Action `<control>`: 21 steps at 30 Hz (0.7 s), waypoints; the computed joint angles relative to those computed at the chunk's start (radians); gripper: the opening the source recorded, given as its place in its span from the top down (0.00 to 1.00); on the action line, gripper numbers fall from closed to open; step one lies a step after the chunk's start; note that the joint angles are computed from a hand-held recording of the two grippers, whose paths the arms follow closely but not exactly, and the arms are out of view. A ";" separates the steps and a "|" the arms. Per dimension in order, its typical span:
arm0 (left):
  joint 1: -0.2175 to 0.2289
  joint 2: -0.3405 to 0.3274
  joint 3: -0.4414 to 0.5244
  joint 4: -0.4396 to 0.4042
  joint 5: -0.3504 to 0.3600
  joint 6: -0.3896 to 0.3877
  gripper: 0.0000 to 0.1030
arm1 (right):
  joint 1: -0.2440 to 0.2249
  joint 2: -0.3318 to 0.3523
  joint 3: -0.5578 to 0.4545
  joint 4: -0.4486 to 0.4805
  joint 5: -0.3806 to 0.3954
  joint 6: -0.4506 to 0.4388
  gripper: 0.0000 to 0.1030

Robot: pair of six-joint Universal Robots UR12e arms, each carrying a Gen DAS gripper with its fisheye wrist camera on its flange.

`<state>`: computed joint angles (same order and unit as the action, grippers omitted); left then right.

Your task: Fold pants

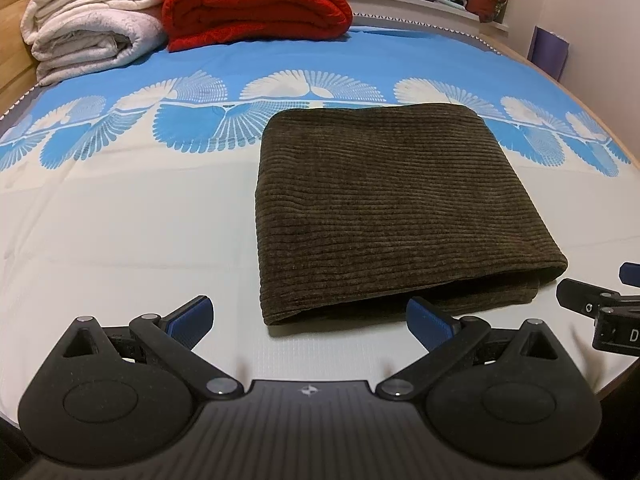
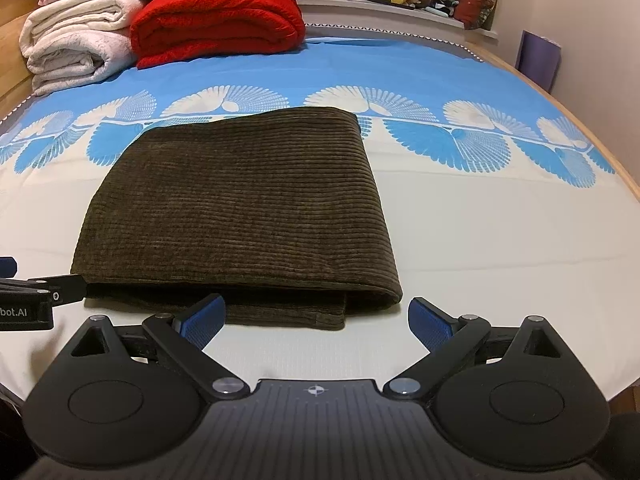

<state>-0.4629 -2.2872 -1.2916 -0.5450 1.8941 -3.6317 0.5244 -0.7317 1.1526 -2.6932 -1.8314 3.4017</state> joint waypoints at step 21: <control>-0.001 0.001 -0.003 0.012 0.000 0.018 0.00 | 0.001 0.000 -0.002 0.002 -0.001 0.002 0.05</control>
<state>-0.4638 -2.2861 -1.2944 -0.5327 1.8945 -3.6135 0.5252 -0.7312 1.1510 -2.6917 -1.8325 3.4034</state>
